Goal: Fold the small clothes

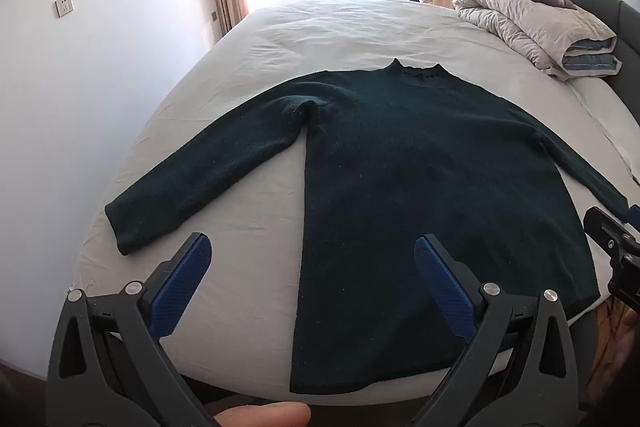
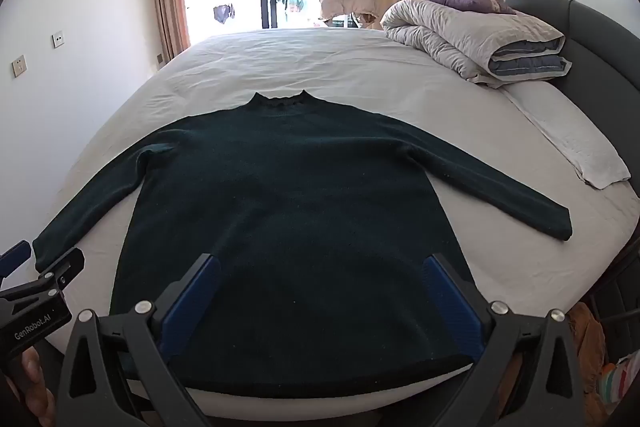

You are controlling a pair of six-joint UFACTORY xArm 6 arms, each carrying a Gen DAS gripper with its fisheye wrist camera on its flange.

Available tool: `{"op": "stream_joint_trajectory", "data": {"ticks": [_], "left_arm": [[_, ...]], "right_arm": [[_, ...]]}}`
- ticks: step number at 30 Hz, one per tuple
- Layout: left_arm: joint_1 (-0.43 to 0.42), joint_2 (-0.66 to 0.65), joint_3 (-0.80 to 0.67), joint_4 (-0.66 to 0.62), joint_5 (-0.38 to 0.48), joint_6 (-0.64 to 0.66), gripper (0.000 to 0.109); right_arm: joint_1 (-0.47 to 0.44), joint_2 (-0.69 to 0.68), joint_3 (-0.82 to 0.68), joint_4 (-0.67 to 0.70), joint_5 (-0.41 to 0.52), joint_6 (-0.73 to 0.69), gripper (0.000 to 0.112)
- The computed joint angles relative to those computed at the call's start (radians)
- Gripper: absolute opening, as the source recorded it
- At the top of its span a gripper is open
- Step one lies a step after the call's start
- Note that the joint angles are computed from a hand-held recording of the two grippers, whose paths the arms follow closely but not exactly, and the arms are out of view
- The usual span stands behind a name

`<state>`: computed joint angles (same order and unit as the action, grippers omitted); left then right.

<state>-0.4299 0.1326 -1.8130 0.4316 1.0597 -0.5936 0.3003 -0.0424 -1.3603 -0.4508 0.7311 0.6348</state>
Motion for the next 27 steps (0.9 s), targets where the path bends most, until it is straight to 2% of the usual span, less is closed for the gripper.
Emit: {"op": "stream_joint_trajectory", "data": {"ticks": [12, 27], "left_arm": [[0.007, 0.036, -0.045, -0.026, 0.037, 0.013, 0.103], [0.01, 0.042, -0.043, -0.031, 0.032, 0.014, 0.103]], "right_arm": [[0.001, -0.002, 0.005, -0.002, -0.001, 0.003, 0.103], [0.001, -0.004, 0.008, -0.005, 0.0, 0.003, 0.103]]}}
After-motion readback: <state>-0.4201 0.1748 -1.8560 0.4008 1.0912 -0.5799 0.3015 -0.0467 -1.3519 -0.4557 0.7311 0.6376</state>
